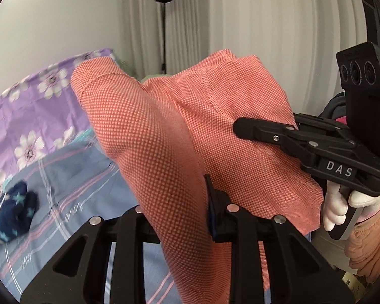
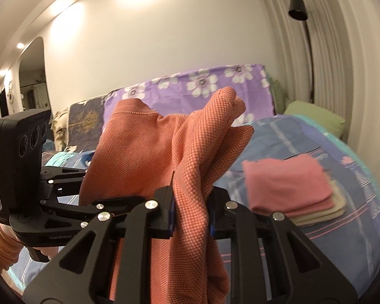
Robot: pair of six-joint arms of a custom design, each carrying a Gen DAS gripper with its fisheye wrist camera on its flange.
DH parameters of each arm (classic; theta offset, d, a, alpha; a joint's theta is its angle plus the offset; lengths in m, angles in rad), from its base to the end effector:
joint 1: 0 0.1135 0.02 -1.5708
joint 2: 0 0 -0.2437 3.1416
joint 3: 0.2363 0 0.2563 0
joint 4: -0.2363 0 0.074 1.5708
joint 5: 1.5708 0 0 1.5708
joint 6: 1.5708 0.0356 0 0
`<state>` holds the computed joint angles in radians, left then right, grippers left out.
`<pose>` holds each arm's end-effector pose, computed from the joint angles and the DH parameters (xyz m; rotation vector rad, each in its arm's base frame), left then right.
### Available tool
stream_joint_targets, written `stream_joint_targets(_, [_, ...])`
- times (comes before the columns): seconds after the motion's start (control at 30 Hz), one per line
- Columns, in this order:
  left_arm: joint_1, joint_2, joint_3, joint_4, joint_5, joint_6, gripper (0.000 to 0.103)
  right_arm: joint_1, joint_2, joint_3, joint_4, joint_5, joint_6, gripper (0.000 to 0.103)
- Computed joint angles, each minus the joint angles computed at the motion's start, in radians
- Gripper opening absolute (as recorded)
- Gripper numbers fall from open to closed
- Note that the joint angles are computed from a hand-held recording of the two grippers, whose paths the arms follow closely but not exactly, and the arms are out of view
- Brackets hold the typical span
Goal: Fold small clothes
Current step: 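Carry the lifted sweater with the right gripper toward the folded clothes stack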
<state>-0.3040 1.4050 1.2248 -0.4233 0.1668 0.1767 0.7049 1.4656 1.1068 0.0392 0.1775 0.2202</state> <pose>0.3088 -0.1031 0.3063 0.6102 2.0886 -0.2540 0.2724 0.2235 0.2903 -0.3388 1.8816 0.4631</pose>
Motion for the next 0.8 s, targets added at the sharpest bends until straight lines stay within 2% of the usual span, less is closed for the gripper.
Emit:
stream_joint_targets(0.17, [-0.066, 0.143, 0.199, -0.025, -0.030, 0.003, 0.026, -0.108, -0.050, 0.024, -0.033, -0.048, -0.025, 0.019])
stream_joint_targets(0.37, [-0.112, 0.329, 0.438, -0.026, -0.054, -0.003, 0.026, -0.222, -0.014, 0.115, -0.043, -0.097, -0.065, 0.019])
stream_joint_targets(0.53, [-0.121, 0.464, 0.606, -0.036, -0.064, -0.015, 0.026, -0.280, 0.055, 0.221, -0.074, -0.113, -0.098, 0.019])
stream_joint_targets(0.8, [-0.128, 0.692, 0.942, -0.113, -0.056, -0.090, 0.026, -0.357, 0.192, 0.419, -0.134, -0.135, -0.131, 0.018])
